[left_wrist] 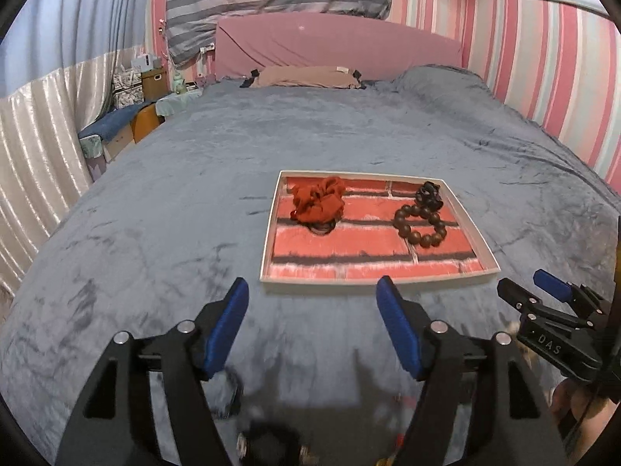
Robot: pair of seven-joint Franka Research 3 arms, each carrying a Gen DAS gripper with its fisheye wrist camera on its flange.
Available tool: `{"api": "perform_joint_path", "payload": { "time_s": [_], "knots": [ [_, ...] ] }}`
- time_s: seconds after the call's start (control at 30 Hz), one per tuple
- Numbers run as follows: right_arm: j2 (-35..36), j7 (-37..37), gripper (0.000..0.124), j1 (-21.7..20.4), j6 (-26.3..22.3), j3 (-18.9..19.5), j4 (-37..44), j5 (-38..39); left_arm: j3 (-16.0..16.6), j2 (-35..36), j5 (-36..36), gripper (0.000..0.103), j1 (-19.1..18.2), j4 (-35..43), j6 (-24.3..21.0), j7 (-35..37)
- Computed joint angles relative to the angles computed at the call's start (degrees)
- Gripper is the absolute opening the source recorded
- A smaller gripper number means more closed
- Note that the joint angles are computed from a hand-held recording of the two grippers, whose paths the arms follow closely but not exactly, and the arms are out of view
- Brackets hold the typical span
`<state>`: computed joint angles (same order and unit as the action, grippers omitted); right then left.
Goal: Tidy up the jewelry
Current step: 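Open both grippers to release the scrunchie and claw clip, then withdraw, then grasp the black scrunchie with the left gripper while the right grasps the white-strap watch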
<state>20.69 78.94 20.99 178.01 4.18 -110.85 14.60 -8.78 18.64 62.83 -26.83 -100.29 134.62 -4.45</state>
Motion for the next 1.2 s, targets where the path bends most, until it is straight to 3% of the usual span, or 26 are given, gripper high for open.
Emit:
{"api": "perform_joint_path", "payload": {
  "time_s": [0.23, 0.37, 0.47, 0.57, 0.8, 1.0, 1.2],
  "knots": [
    [-7.09, -3.31, 0.072, -2.20, 10.18, 2.93, -14.74, 1.57, -2.57, -7.07, 3.82, 0.072, -1.04, -11.11, -2.07, -9.92],
    [-9.09, -2.64, 0.074, -7.36, 14.57, 8.27, -20.69, 0.15, -4.36, -8.07, 4.44, 0.077, -0.98, -14.70, -3.55, -13.44],
    [-10.17, -3.14, 0.074, -3.83, 17.40, 4.84, -24.32, 0.74, -5.23, -8.35, 5.45, 0.077, -1.21, -17.16, -3.60, -15.82],
    [-11.01, -0.90, 0.074, -5.41, 18.99, 5.54, -27.06, -1.94, -5.92, -8.21, 6.54, 0.077, -1.78, -18.89, -4.03, -17.28],
    [-13.12, -1.00, 0.075, -3.68, 22.21, 2.52, -32.24, -1.58, -6.53, -8.24, 8.18, 0.077, -2.28, -21.55, -2.93, -21.05],
    [-13.88, -10.05, 0.075, 0.44, 24.54, -0.94, -34.09, 8.23, -6.12, -7.35, 8.19, 0.077, -1.96, -21.70, -1.48, -21.54],
    [-13.81, -13.42, 0.075, -0.63, 25.75, -1.30, -34.65, 12.64, -5.69, -6.84, 8.20, 0.077, -1.68, -21.72, -0.89, -21.45]
  ]
}}
